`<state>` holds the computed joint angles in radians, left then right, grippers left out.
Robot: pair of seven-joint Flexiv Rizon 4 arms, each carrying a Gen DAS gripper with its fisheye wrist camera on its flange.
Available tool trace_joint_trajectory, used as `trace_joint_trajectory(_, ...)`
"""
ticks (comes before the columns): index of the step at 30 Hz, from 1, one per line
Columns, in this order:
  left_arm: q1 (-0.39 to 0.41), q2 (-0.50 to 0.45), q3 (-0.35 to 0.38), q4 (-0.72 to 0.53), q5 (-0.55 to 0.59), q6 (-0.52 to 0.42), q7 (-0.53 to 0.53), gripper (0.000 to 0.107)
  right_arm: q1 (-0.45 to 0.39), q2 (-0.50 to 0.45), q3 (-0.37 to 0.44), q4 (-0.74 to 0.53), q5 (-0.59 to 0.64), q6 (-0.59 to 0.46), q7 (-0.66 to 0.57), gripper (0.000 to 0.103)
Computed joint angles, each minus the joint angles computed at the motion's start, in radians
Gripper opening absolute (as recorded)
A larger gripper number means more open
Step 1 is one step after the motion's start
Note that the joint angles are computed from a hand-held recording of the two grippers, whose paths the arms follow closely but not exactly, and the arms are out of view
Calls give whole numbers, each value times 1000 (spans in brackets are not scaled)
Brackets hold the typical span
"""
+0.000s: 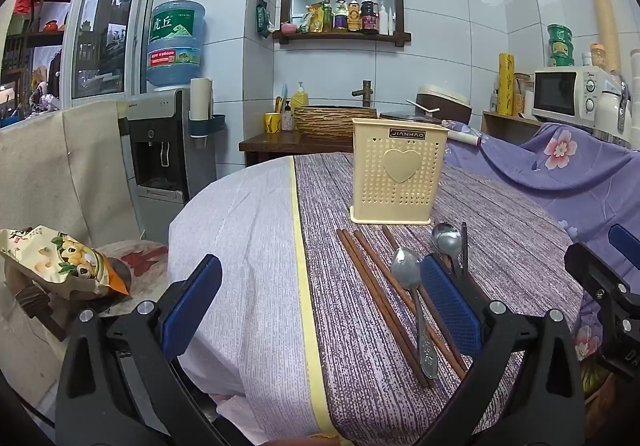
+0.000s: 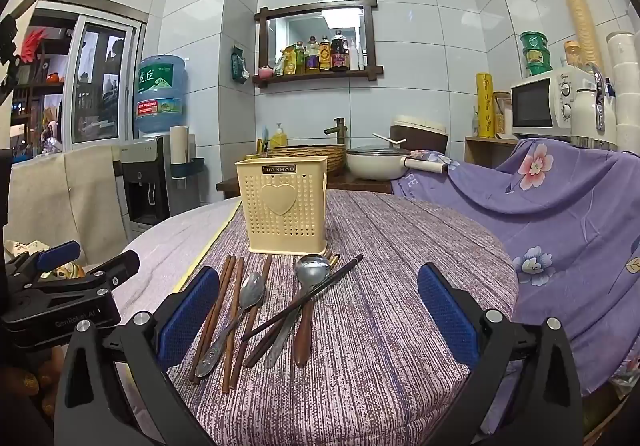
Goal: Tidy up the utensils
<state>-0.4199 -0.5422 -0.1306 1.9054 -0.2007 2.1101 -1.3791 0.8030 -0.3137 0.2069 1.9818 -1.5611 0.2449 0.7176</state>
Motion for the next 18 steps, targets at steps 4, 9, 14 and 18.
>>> trace_joint_trajectory(4, 9, -4, -4, 10, 12, 14, -9, 98, 1, -3, 0, -2, 1, -1, -1, 97)
trace_joint_trajectory(9, 7, -1, -3, 12, 12, 13, -8, 98, 3, -4, -1, -4, 1, -4, -1, 97)
trace_joint_trajectory(14, 6, -1, -2, 13, 12, 14, -9, 98, 1, -2, -1, -2, 0, -1, -2, 97)
trace_joint_trajectory(18, 4, 0, 0, 13, 10, 14, -7, 98, 1, -1, -1, -1, 0, 0, -1, 97)
